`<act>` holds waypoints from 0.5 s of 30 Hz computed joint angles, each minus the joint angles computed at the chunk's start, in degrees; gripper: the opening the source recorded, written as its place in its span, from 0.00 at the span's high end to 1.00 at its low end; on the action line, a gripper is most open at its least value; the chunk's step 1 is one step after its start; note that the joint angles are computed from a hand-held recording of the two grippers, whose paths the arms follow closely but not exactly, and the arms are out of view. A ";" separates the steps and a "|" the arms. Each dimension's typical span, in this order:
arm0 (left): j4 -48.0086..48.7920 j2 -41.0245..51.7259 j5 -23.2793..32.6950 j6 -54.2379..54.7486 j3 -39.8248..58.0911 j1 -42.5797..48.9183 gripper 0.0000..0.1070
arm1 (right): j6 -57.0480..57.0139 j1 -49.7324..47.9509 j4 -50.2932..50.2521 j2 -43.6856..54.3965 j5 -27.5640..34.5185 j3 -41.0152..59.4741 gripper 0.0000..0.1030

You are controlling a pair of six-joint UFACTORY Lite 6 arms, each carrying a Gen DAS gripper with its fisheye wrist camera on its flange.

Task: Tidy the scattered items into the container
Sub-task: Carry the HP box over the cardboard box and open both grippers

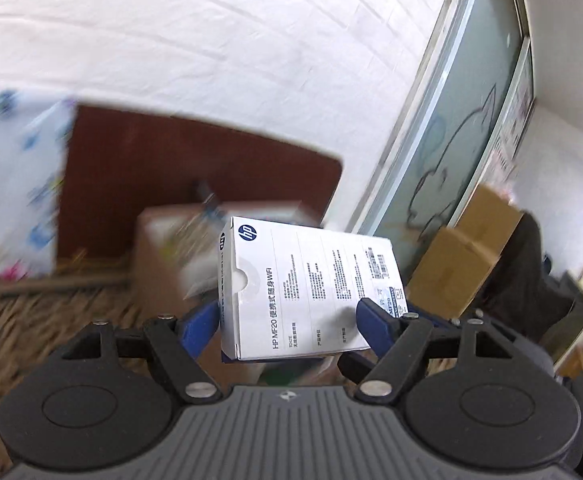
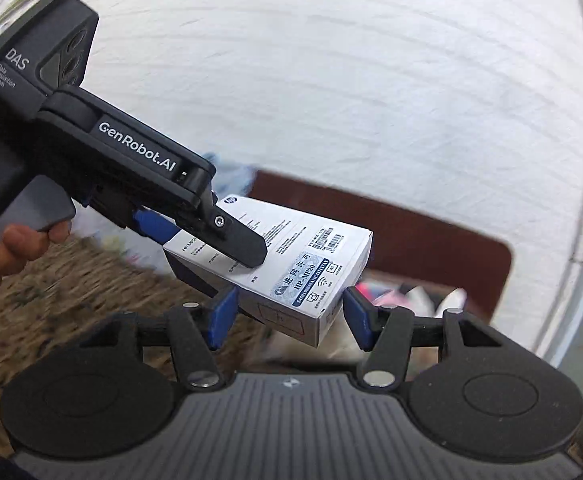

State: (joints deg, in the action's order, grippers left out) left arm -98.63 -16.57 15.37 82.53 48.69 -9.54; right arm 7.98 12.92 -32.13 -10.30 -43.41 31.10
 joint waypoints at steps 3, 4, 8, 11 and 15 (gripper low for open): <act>3.30 12.98 -0.85 -4.47 15.51 -2.68 0.27 | 5.34 -4.81 -2.73 5.97 -0.02 9.53 0.45; 8.00 17.43 -1.05 -10.45 20.96 -3.25 0.27 | 5.89 -5.79 -2.62 8.31 0.30 12.69 0.45; 19.35 33.66 -4.11 -21.72 38.37 -5.59 0.27 | 9.89 -8.47 -2.57 19.62 2.23 25.63 0.45; 29.05 42.46 -6.40 -29.00 44.30 -6.20 0.18 | 14.52 -9.47 -4.19 30.55 5.22 35.82 0.44; 22.03 43.26 -4.63 -25.00 38.69 -4.04 0.15 | 10.25 -8.62 0.59 39.90 9.22 41.26 0.40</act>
State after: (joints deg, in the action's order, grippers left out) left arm -76.60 26.70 10.74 57.53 87.38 -13.58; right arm 18.24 4.30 -31.54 29.60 -34.19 72.36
